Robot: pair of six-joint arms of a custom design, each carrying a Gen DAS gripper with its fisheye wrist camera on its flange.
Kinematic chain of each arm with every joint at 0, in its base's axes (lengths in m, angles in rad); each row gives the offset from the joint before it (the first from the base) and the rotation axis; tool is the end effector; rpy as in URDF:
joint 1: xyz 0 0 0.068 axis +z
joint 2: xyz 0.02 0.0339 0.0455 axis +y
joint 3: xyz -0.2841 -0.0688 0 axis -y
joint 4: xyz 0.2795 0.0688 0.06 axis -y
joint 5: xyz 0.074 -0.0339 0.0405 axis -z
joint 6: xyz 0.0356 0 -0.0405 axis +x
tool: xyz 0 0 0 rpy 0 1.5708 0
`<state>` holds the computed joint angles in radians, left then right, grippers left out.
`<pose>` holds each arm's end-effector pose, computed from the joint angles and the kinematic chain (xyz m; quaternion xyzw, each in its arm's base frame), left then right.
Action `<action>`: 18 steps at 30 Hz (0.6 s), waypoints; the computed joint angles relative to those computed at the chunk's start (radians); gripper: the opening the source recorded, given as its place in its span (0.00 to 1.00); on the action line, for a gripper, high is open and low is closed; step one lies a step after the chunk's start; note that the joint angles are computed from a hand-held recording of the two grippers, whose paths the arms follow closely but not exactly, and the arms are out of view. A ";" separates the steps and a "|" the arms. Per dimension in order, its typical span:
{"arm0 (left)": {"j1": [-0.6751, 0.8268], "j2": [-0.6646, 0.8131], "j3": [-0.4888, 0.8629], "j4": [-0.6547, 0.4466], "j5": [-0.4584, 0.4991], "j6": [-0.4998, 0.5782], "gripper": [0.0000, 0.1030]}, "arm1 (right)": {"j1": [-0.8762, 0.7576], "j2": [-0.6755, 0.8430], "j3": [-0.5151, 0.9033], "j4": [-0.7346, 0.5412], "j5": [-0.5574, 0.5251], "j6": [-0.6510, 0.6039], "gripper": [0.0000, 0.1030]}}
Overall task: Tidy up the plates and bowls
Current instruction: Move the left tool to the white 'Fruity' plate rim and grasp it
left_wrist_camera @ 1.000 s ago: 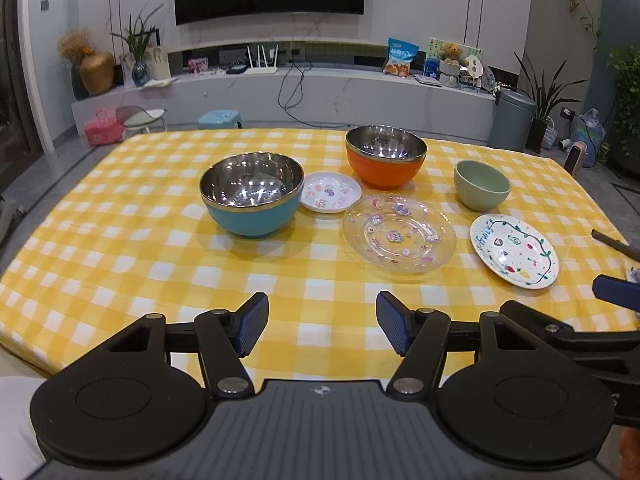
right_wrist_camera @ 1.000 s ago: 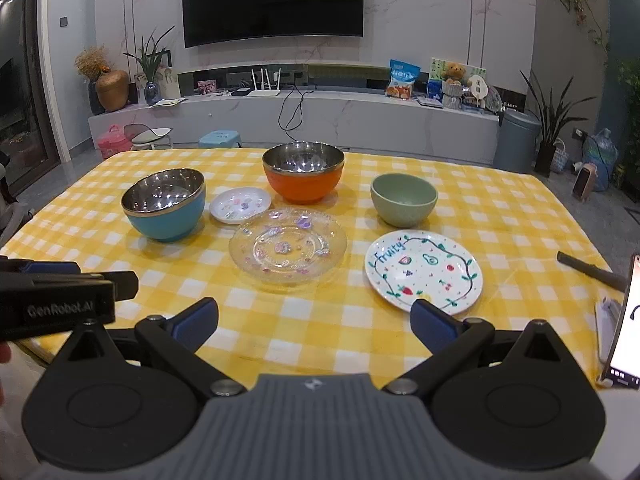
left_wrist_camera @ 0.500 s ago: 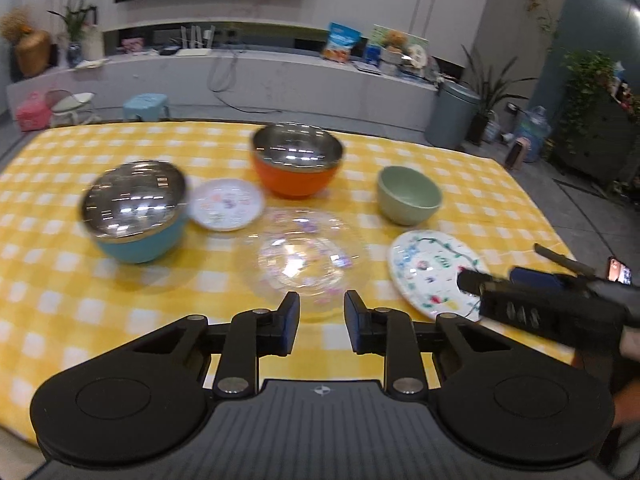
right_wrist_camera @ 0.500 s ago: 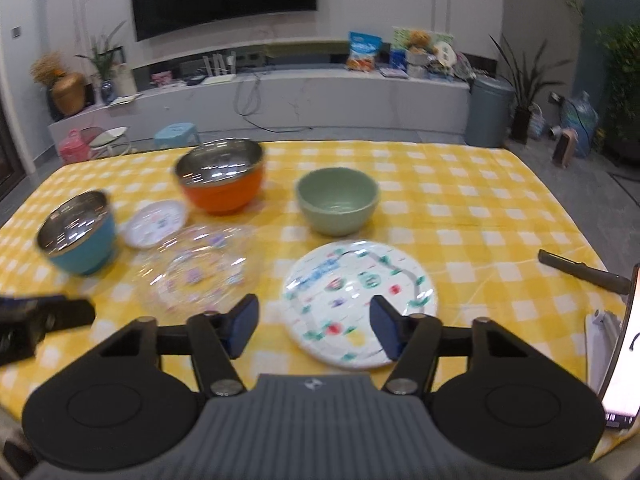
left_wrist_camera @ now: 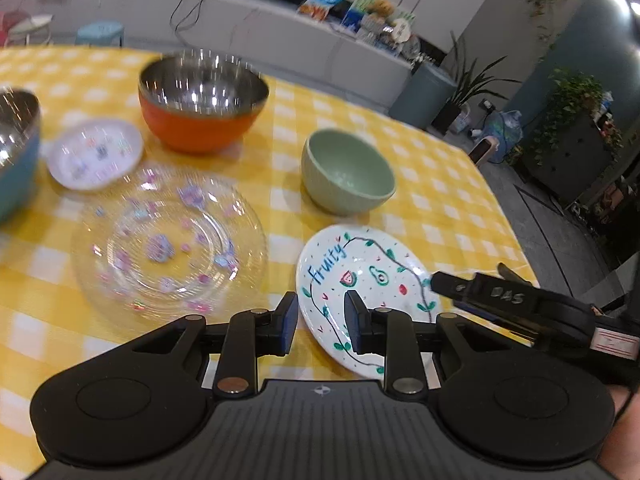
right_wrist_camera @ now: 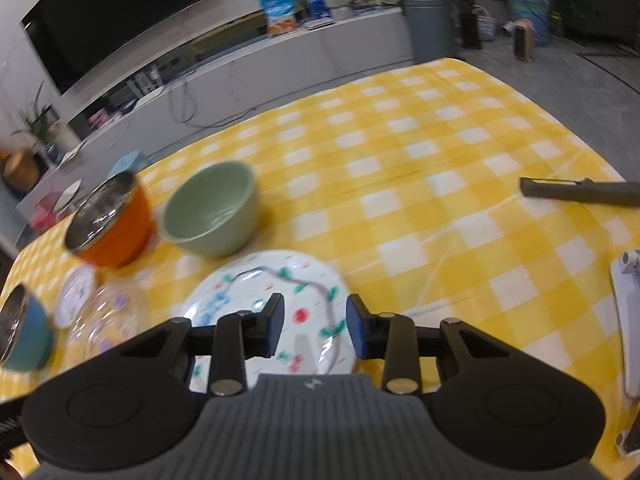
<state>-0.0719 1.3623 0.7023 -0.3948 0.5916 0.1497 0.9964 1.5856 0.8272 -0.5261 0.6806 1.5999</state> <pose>0.2678 -0.0392 0.1774 0.1762 0.9110 -0.2722 0.2548 0.1802 0.2372 0.1514 0.3227 0.8767 0.0406 0.3544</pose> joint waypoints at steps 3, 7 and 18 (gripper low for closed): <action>-0.027 0.041 -0.005 0.045 -0.029 -0.045 0.31 | -0.036 0.000 -0.027 0.032 -0.017 -0.017 0.33; -0.052 0.085 -0.005 0.085 -0.046 -0.076 0.31 | -0.075 -0.007 -0.074 0.115 -0.052 -0.064 0.28; -0.057 0.135 -0.010 0.150 -0.035 -0.097 0.27 | -0.091 -0.013 -0.123 0.224 -0.080 -0.099 0.19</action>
<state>-0.1291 1.4976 0.6926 -0.2447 0.5562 0.0530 0.9052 1.5726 0.7039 -0.3025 0.6006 1.5008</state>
